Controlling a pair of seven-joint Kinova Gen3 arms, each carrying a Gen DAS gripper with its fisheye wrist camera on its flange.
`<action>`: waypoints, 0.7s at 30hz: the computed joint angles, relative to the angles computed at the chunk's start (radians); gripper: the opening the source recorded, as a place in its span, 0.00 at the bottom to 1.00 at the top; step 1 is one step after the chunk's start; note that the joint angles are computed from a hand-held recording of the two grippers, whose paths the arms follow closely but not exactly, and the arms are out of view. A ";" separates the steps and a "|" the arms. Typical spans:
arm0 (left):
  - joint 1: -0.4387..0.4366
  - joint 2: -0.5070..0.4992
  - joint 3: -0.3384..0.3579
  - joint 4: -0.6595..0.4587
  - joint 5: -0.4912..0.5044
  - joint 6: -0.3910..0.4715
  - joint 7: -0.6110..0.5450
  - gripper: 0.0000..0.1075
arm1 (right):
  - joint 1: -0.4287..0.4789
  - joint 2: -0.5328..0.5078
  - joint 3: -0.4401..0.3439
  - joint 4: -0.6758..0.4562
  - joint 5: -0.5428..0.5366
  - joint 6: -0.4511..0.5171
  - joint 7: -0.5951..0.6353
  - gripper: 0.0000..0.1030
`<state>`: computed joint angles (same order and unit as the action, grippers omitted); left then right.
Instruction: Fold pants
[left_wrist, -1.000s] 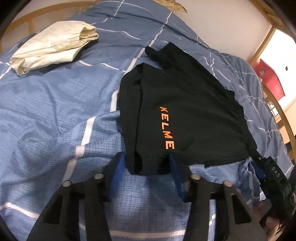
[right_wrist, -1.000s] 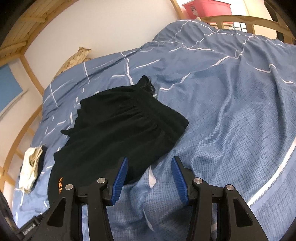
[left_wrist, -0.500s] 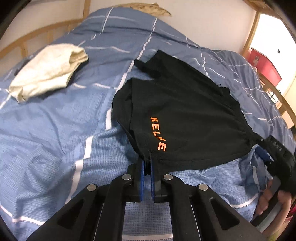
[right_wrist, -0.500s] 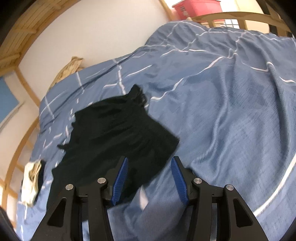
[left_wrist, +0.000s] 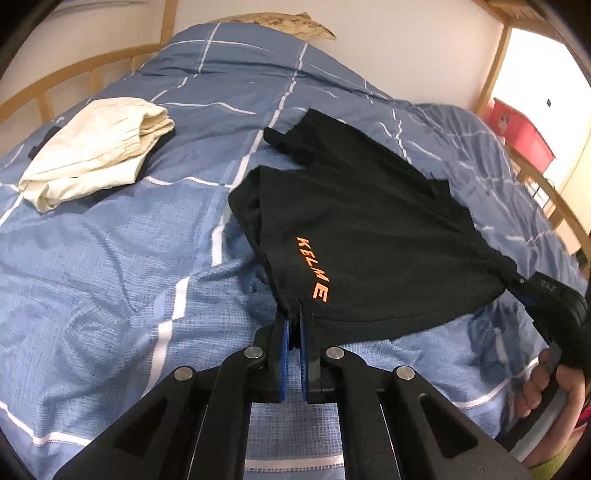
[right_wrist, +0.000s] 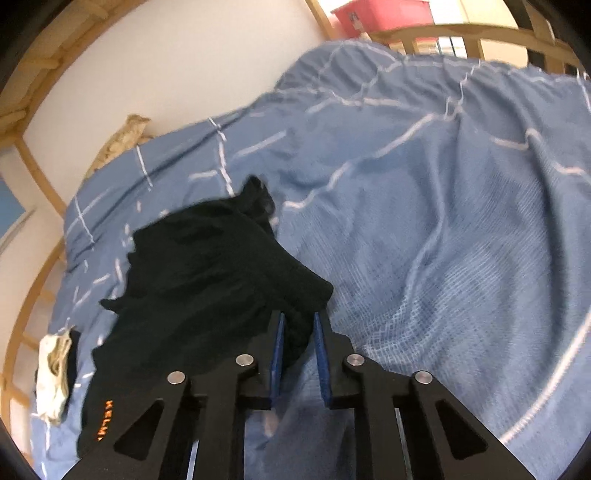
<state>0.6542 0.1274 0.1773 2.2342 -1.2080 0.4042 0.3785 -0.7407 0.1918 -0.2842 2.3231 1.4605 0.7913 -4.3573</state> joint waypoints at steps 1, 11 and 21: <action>0.003 -0.008 -0.003 0.003 -0.008 0.002 0.012 0.06 | -0.011 -0.011 -0.006 -0.007 -0.023 0.021 0.024 0.15; 0.002 -0.063 -0.053 -0.053 -0.024 0.039 -0.052 0.06 | -0.053 -0.081 -0.023 -0.080 -0.140 0.103 0.193 0.14; -0.310 0.072 0.171 -0.374 0.081 0.079 -0.448 0.06 | 0.052 -0.089 0.045 -0.236 -0.230 0.023 0.436 0.14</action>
